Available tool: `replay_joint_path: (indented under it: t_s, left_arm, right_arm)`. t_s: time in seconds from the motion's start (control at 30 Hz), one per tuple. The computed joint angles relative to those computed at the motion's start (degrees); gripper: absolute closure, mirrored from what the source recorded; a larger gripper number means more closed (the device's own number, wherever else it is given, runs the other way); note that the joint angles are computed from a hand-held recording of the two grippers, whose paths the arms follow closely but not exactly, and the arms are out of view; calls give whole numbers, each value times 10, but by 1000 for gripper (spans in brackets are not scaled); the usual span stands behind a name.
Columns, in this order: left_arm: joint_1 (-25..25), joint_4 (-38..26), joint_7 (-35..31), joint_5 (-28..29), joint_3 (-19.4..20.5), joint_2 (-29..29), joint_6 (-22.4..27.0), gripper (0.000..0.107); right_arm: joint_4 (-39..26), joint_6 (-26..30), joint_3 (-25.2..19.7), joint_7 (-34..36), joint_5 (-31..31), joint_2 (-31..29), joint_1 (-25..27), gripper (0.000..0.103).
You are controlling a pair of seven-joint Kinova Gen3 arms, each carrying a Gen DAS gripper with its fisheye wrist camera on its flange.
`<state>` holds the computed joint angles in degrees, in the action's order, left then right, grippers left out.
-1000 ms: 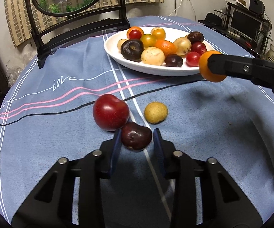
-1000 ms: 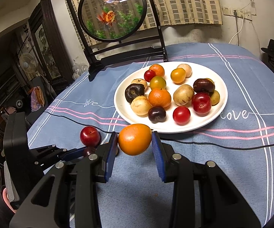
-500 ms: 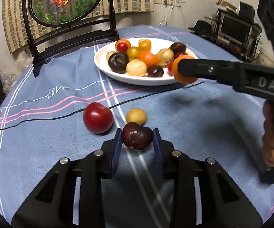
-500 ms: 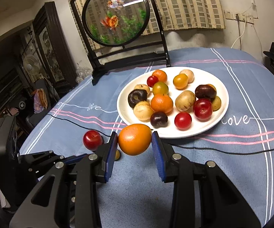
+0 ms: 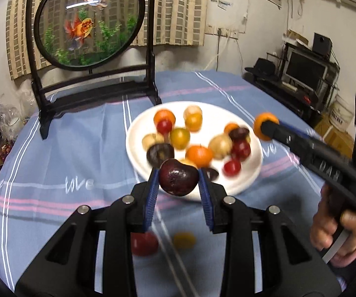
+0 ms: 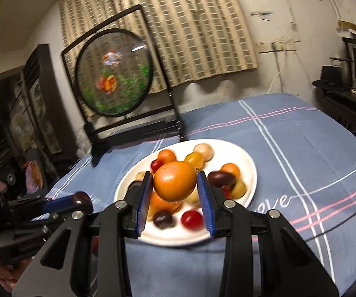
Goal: Organize fruits
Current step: 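Carry the mandarin and dark plum onto the white plate and release both, then move both open tools back toward the last two fruits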
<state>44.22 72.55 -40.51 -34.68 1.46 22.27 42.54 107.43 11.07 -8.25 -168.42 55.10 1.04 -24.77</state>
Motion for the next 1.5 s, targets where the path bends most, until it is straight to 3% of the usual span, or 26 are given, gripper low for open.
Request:
replay_joint_path:
  t_s: [0.1, 0.2, 0.3, 0.4, 0.5, 0.53, 0.57, 0.7, 0.83, 1.0, 1.2, 1.27, 1.5]
  left_arm:
    - [-14, -66, -24, 17, 1, 36, 23, 75]
    - [-38, -146, -70, 59, 9, 83, 48, 75]
    - [-46, -225, -109, 89, 4, 135, 81, 75]
    - [-48, -305, -144, 116, -5, 184, 127, 75]
    - [-49, -374, -164, 142, -20, 225, 173, 74]
    - [-47, -380, -165, 146, -27, 229, 177, 66]
    - [-45, -377, -159, 147, -35, 229, 174, 54]
    - [-43, -306, -118, 147, -54, 187, 130, 43]
    - [-27, -199, -45, 117, -76, 119, 88, 31]
    - [-17, -72, 47, 69, -77, 42, 47, 26]
    - [-12, -6, 120, 14, -59, 5, 42, 24]
    - [-17, 11, 137, 4, -48, -4, 34, 22]
    - [-11, 46, 204, -57, -28, -20, 45, 19]
  right_arm:
    - [-20, -16, 13, -10, -7, 23, 9, 66]
    - [-39, -31, -1, 44, -74, 41, 46, 66]
    - [-55, -38, 24, 103, -142, 55, 39, 66]
    - [-66, -40, -10, 172, -211, 65, 80, 66]
    - [-77, -38, 2, 208, -236, 73, 71, 66]
    - [-80, -36, 2, 221, -246, 76, 70, 66]
    - [-86, -33, -5, 242, -260, 81, 75, 66]
    - [-115, -11, -50, 335, -326, 103, 107, 66]
    - [-171, 53, -116, 422, -379, 141, 150, 66]
    - [-239, 138, -93, 487, -420, 183, 110, 66]
    - [-253, 157, -39, 513, -436, 187, 61, 64]
    - [-251, 159, -19, 516, -443, 182, 46, 55]
    - [-194, 127, 26, 523, -474, 116, 8, 54]
